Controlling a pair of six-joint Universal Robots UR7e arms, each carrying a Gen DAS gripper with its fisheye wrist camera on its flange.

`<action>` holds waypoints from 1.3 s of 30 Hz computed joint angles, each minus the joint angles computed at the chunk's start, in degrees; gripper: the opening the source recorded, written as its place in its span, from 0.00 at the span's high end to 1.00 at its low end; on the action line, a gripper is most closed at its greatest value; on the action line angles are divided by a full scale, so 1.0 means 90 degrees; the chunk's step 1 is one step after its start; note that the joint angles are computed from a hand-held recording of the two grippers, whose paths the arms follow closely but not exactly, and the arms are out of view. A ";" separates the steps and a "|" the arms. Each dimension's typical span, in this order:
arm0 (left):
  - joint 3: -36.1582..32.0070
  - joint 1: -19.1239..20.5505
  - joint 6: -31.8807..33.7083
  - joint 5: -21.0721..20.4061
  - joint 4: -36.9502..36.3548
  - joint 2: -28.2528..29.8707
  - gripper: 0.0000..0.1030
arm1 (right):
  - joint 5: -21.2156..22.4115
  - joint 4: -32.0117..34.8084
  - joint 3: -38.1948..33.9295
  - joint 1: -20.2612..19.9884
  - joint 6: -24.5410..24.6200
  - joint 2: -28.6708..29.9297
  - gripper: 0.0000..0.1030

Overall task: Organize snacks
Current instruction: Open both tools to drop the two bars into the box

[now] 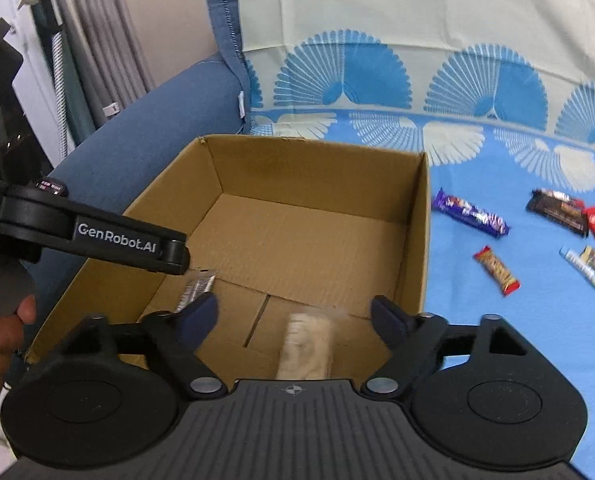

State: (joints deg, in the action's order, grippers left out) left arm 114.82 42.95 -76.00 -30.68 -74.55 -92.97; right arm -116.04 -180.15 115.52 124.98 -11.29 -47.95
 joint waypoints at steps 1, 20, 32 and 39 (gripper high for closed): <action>-0.0070 -0.0021 -0.0102 -0.0062 0.0228 0.0046 0.00 | -0.0023 0.0085 0.0011 0.0018 0.0012 -0.0047 0.12; 0.0297 -0.2558 -0.2652 -0.1951 0.2487 -0.0702 0.00 | -0.0343 0.0857 0.1442 0.1091 0.1188 -0.1870 0.05; 0.0298 -0.3766 -0.3379 -0.2600 0.3083 -0.0555 0.00 | -0.0567 0.0504 0.2031 0.1523 0.1247 -0.2664 0.03; 0.0157 -0.3943 -0.3437 -0.2595 0.3104 -0.0317 0.00 | -0.0575 0.0246 0.2238 0.1560 0.1197 -0.2922 0.03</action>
State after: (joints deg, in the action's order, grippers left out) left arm 116.23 7.46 -106.94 -54.03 -46.61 -95.82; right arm -121.22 -177.94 135.66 139.01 -0.53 -74.25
